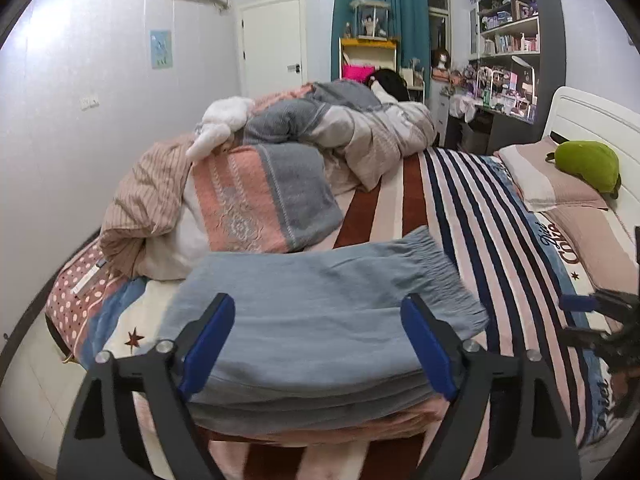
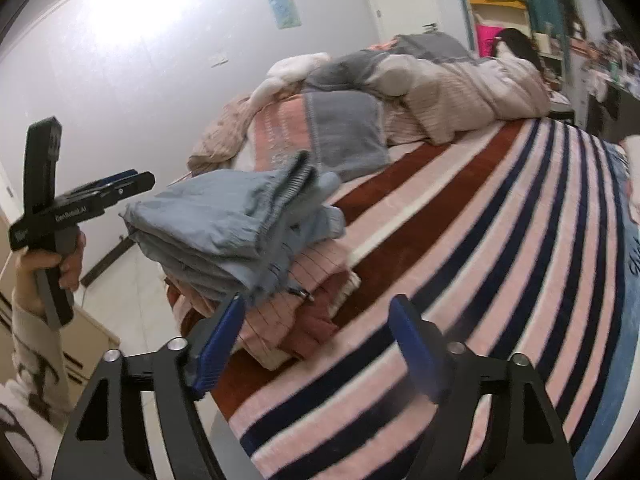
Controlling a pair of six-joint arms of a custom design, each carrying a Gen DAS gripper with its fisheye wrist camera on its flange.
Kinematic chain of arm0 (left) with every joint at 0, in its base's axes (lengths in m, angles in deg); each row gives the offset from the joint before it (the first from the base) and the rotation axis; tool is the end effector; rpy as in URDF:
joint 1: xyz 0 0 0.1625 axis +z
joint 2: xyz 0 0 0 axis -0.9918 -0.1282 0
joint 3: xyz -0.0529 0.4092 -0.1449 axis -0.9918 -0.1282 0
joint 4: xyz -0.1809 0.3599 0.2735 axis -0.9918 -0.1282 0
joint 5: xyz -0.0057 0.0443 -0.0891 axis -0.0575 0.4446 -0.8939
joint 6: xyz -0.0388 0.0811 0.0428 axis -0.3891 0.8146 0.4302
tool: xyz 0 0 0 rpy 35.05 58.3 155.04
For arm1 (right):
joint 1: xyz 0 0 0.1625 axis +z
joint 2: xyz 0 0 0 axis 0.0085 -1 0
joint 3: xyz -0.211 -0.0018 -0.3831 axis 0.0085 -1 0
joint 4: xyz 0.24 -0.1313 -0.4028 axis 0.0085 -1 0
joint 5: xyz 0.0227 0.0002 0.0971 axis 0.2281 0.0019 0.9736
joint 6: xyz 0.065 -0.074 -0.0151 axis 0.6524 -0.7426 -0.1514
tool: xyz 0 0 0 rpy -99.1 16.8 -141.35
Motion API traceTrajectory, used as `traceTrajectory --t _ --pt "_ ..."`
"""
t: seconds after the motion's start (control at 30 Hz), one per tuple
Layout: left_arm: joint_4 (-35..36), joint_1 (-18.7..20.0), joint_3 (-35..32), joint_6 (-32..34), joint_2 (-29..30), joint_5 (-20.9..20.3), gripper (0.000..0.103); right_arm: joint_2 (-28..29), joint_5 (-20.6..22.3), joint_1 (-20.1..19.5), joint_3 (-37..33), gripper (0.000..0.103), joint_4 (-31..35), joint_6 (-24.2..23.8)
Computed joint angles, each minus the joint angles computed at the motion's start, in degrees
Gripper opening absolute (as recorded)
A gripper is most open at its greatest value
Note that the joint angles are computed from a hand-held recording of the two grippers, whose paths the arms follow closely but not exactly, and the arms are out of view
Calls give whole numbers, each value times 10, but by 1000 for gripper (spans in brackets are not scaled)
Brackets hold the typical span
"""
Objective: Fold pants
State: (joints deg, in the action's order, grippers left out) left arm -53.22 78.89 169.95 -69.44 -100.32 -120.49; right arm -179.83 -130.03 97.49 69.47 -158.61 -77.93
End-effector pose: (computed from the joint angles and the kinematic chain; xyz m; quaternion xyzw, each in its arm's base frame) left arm -0.4158 -0.1745 0.2222 -0.0101 0.7514 -0.4914 0.4403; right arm 0.1859 -0.3469 0.3860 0.4906 -0.8648 0.1034 0.0264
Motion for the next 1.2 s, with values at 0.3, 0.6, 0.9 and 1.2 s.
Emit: traceTrajectory --t 0.3,0.6,0.9,1.2 --pt "42 12 -86 -100 176 66 93 -78 35 -109 3 79 -15 -96" --pt "53 10 -167 -181 289 136 100 -151 140 -222 -2 94 -59 -221" --pt "106 13 -224 -202 347 131 102 -194 235 -298 0 102 -54 -269" --pt "93 15 -225 -193 353 133 102 -205 284 -324 -9 102 -44 -269"
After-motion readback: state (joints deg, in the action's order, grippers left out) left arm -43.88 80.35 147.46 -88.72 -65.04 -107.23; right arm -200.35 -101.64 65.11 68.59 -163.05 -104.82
